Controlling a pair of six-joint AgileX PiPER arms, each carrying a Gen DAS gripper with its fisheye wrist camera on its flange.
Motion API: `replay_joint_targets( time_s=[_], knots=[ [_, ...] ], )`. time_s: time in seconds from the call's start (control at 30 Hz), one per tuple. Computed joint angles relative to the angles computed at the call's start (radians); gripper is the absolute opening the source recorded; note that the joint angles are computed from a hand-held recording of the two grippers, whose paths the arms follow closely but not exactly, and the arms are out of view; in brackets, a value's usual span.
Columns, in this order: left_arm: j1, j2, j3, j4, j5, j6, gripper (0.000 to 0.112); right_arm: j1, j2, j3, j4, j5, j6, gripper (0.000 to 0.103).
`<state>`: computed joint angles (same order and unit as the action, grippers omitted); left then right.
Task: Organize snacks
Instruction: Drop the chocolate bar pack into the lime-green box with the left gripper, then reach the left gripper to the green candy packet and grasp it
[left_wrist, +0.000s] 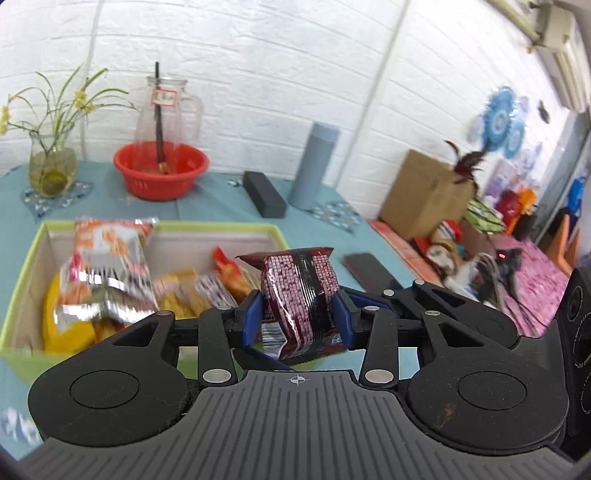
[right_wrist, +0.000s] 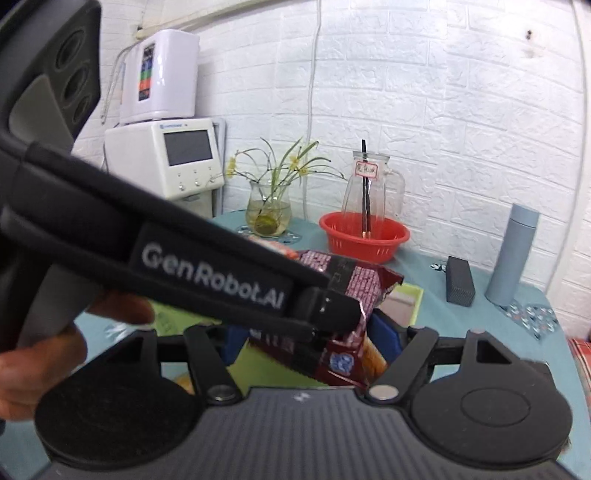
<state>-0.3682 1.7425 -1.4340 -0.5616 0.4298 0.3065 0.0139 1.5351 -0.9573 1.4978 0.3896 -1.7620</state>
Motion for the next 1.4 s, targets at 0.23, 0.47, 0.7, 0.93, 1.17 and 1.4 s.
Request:
replay_joint_targets(
  time_s=[0.23,0.47,0.7,0.93,1.17,1.4],
  knots=[
    [0.055,0.312,-0.326,0.102,0.119,-0.098,0.034,0.035,0.332,-0.336,-0.383,0.033,0.398,0.080],
    [0.057,0.207,-0.150,-0.049,-0.026,0.074,0.056,0.037,0.263,-0.233,-0.191,-0.030,0.190,0.090],
    [0.067,-0.124,0.244,-0.482,-0.154,0.500,0.071,-0.042,-0.066,0.095,0.124,0.012,-0.171,0.093],
    [0.061,-0.423,0.697,-0.902,-0.205,0.870,0.071,-0.141,-0.367,0.476,0.083,0.103,-0.066,0.093],
    [0.015,-0.537,0.960,-0.928,-0.319,0.790,0.068,-0.067,-0.514,0.685,0.061,0.066,0.083,0.093],
    [0.135,-0.490,0.888,-0.816,-0.194,0.753,0.067,0.278,-0.392,0.565,0.173,-0.108,-0.056,0.092]
  ],
)
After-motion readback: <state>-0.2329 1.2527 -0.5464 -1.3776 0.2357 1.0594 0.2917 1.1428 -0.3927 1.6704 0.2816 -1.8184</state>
